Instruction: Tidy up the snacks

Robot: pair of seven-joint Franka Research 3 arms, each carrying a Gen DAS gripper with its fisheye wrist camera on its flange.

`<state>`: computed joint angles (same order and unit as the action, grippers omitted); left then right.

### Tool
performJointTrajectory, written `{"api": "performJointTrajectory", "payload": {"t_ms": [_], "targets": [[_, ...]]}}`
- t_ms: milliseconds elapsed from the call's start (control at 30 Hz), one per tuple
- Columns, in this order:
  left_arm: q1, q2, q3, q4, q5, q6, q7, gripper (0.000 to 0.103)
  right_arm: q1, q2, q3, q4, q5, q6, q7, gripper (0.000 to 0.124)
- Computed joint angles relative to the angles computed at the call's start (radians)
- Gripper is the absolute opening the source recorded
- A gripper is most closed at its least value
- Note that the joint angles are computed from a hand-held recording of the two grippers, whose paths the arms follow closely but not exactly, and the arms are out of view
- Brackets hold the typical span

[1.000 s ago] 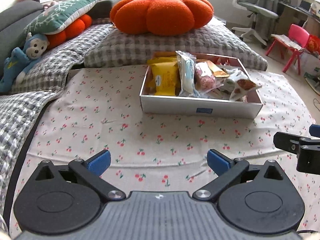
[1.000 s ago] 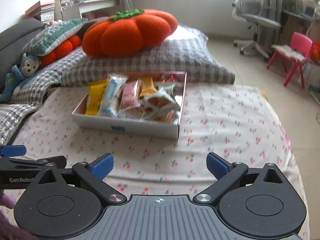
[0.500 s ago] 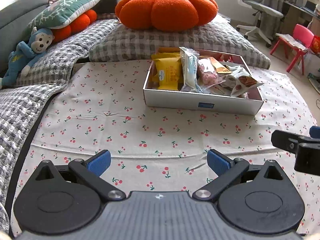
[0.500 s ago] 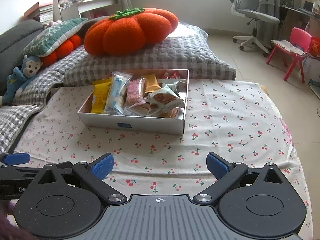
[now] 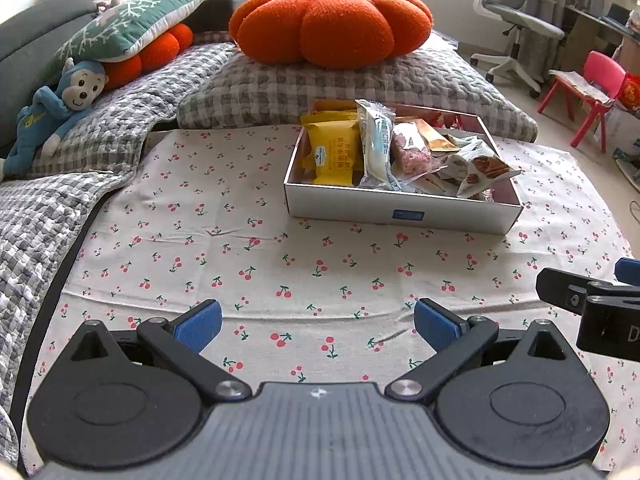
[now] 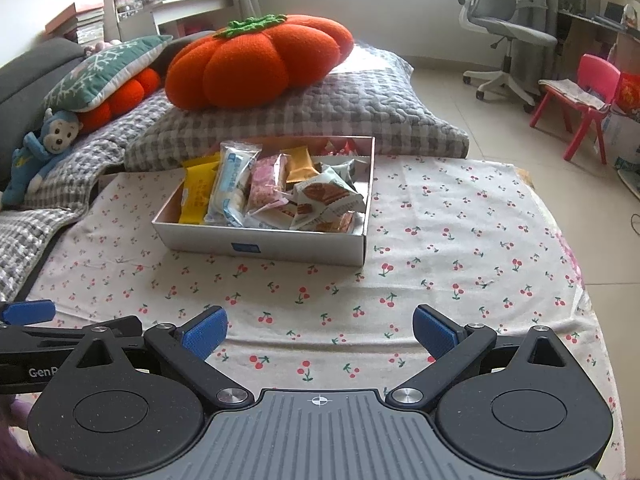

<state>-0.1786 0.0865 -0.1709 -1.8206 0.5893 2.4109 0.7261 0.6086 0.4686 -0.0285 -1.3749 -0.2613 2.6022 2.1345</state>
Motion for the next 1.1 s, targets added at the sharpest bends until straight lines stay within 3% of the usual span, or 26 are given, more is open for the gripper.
{"api": "performJointTrajectory", "payload": {"t_ms": [1100], "targets": [[-0.002, -0.003, -0.001, 0.0, -0.003, -0.004, 0.003, 0.103, -0.001, 0.001, 0.003, 0.001, 0.014, -0.006, -0.003, 0.1]]}}
